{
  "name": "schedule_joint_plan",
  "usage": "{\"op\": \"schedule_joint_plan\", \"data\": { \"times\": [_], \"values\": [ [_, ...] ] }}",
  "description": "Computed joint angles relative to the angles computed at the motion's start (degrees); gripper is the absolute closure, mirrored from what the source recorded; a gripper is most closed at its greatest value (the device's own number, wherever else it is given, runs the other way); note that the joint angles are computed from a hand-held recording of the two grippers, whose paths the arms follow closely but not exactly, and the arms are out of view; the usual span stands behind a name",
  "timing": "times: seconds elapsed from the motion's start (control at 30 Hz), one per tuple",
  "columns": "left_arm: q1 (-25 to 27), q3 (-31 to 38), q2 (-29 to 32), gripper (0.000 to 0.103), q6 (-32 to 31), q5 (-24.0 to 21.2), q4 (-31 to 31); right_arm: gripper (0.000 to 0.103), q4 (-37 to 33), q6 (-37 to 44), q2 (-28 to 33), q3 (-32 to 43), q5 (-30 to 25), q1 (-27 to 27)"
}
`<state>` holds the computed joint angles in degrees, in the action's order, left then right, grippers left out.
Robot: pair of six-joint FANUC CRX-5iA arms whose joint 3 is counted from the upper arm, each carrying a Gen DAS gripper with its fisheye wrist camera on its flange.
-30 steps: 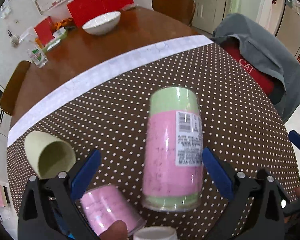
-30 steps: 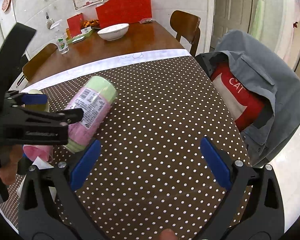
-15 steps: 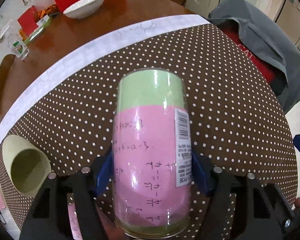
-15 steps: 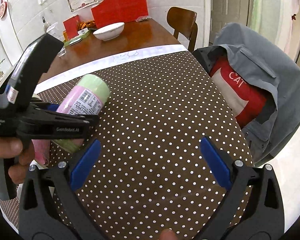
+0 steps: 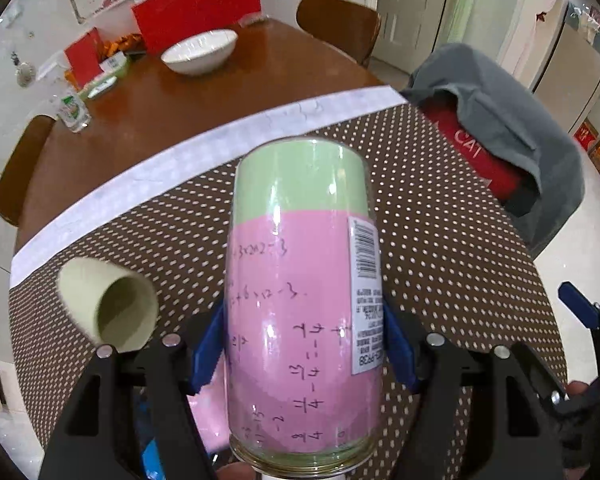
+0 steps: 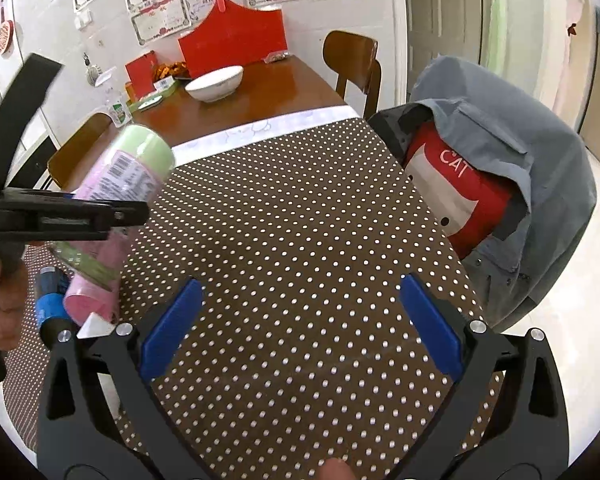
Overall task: Flip cup upside down
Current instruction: 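Lift the pink-and-green cup with the left tool and carry it toward the right tool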
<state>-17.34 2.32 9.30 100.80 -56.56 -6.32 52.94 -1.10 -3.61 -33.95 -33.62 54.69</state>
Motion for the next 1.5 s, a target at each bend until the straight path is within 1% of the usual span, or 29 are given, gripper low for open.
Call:
{"op": "schedule_joint_plan", "data": {
  "times": [0.17,0.3,0.6,0.8,1.0,1.1,1.23,1.37,1.5],
  "values": [
    [-0.8,-4.2,-6.6,0.035,1.8,-0.4,-1.4,0.006,2.7,-3.7,-3.5,-2.4,-1.9,3.3],
    [-1.7,-9.1,-13.3,0.035,3.7,-0.4,-2.7,0.006,4.3,-6.0,-6.0,-4.2,-3.4,6.5],
    [-3.7,-18.1,-23.8,0.035,9.0,-0.2,-4.8,0.006,7.3,-10.0,-9.3,-7.4,-7.0,13.3],
    [-5.3,-23.1,-28.9,0.035,12.9,-0.4,-6.1,0.006,8.7,-12.1,-10.6,-9.1,-8.7,16.8],
    [-7.1,-27.7,-32.1,0.035,17.5,-0.3,-8.4,0.006,9.7,-14.5,-10.9,-10.9,-9.9,19.6],
    [-6.0,-31.0,-33.3,0.035,17.6,1.3,-6.6,0.006,9.7,-15.5,-11.2,-11.8,-11.1,21.2],
    [-5.6,-34.3,-33.4,0.035,18.3,3.1,-5.3,0.006,9.9,-17.5,-11.5,-13.1,-12.1,22.2],
    [-6.1,-36.3,-33.3,0.035,20.3,4.4,-5.4,0.006,9.5,-18.6,-11.4,-13.8,-12.1,22.8],
    [-7.4,-36.8,-33.1,0.035,23.2,4.9,-7.7,0.006,9.0,-18.4,-10.1,-13.3,-12.5,23.3]
  ]
}}
